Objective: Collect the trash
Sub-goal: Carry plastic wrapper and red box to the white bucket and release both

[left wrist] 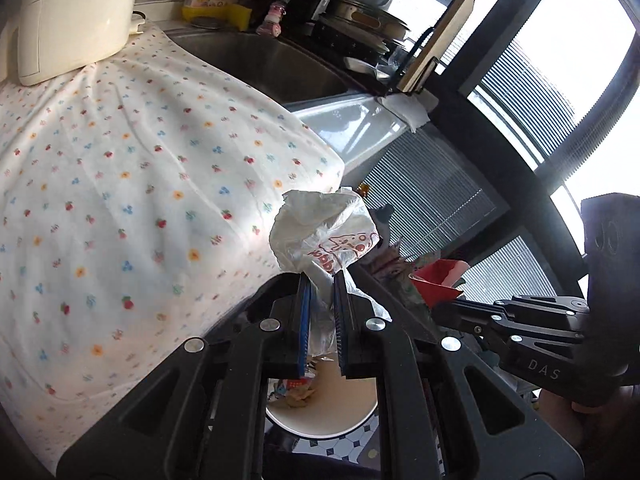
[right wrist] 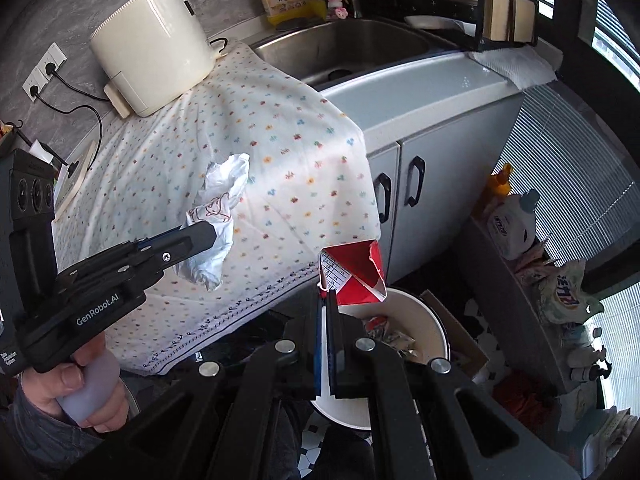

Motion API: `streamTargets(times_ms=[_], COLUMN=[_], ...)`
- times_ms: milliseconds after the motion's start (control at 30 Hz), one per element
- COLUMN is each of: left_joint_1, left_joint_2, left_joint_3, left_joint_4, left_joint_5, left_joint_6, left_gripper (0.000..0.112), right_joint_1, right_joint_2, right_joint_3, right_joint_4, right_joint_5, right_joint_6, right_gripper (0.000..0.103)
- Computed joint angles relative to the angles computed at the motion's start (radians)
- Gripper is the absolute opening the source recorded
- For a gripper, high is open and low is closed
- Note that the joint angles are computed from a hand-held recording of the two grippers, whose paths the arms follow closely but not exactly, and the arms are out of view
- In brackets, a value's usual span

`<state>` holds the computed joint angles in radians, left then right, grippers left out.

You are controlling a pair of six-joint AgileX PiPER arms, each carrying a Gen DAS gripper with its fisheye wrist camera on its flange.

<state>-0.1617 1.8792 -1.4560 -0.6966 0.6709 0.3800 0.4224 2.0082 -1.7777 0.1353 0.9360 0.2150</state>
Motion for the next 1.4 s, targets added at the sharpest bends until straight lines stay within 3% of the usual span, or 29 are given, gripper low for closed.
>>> streamTargets(times_ms=[233,567,600,700,933,1000,1100,1133,1400], left_joint_1=[-0.079,-0.139,-0.144,-0.167,-0.235,-0.245,-0.241,-0.239,-0.266], left_joint_2=[-0.012,-0.016,-0.013,0.004,0.073,0.093,0.093,0.086,0.019], left_joint_3=[0.079,0.155,0.158,0.152,0.072,0.036,0.015,0.013,-0.003], left_joint_4=[0.017,0.106,0.113,0.128,0.208,0.223,0.218,0.222,0.41], left_joint_5=[-0.063,-0.1,-0.099,-0.085,-0.016,0.015,0.039,0.043,0.091], left_joint_6=[-0.051,-0.168,-0.175,-0.193,-0.26,-0.27,-0.263,-0.265,-0.423], left_gripper=[0.011,0.011,0.011,0.011,0.012,0.02,0.053,0.057,0.068], right_joint_1=[-0.046,-0.088,-0.098,-0.126,-0.207,-0.23,-0.268,-0.285,-0.349], right_joint_2=[-0.05,-0.035,-0.037,-0.066,-0.12,-0.139,-0.17,-0.18,-0.236], right_joint_3=[0.179,0.292,0.299,0.341,0.418,0.448,0.493,0.513,0.62], right_joint_4=[0.085,0.16,0.16,0.145,0.133,0.133,0.145,0.159,0.308], right_joint_5=[-0.058,-0.084,-0.089,-0.132,-0.184,-0.201,-0.226,-0.236,-0.297], right_joint_6=[-0.111,-0.191,-0.192,-0.167,-0.131,-0.125,-0.127,-0.139,-0.277], right_gripper=[0.006,0.007,0.011,0.052,0.052,0.054,0.055,0.055,0.055])
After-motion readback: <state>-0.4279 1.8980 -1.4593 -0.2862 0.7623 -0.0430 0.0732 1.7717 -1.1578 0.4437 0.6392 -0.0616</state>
